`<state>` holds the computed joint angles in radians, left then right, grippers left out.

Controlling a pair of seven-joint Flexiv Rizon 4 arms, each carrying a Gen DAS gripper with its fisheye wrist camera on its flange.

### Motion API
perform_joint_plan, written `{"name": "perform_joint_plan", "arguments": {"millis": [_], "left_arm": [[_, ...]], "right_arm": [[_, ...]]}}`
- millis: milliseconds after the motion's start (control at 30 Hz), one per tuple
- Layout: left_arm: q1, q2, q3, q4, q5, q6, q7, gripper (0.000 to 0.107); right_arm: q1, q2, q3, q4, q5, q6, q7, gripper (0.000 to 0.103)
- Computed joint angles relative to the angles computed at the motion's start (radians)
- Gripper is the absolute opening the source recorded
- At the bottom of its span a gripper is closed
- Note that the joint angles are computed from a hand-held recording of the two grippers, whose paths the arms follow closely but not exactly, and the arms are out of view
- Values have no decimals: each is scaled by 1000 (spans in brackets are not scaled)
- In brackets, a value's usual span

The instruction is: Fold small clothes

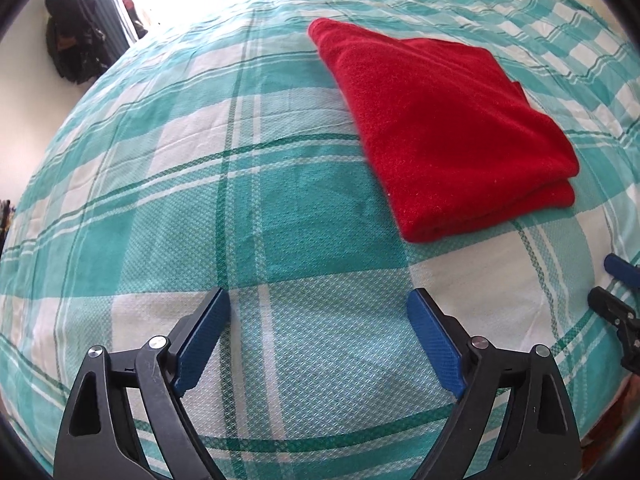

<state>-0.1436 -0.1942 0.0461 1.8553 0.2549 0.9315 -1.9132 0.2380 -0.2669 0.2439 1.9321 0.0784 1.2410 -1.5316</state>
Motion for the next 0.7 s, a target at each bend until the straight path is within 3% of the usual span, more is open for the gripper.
{"name": "perform_joint_plan", "arguments": {"millis": [100, 167, 267, 333, 400, 500, 600, 667, 700], "left_arm": [[37, 17, -14, 41, -107, 35, 98, 96], [62, 26, -24, 54, -198, 64, 165, 96], [113, 7, -67, 71, -453, 179, 301, 96], [134, -48, -96, 16, -582, 178, 355, 96], [130, -127, -96, -80, -602, 146, 347, 96], [96, -243, -61, -241, -527, 38, 263, 96], [94, -293, -78, -295, -544, -22, 251, 96], [106, -287, -117, -271, -585, 5, 306, 93], [114, -290, -137, -274, -613, -11, 348, 71]], "right_arm": [[-30, -3, 34, -33, 55, -52, -74, 77], [-51, -5, 49, -92, 101, -156, -134, 77], [-135, -28, 98, -245, 375, -257, -284, 77], [-160, -72, 96, -354, 513, -263, -315, 79], [-161, -158, 75, -489, 575, -306, -273, 79], [-144, -321, 51, -692, 570, -408, -157, 79], [-141, -438, 59, -821, 555, -539, -28, 79], [-127, -442, 76, -819, 537, -524, -51, 78], [-152, -460, 122, -851, 568, -583, -96, 71]]}}
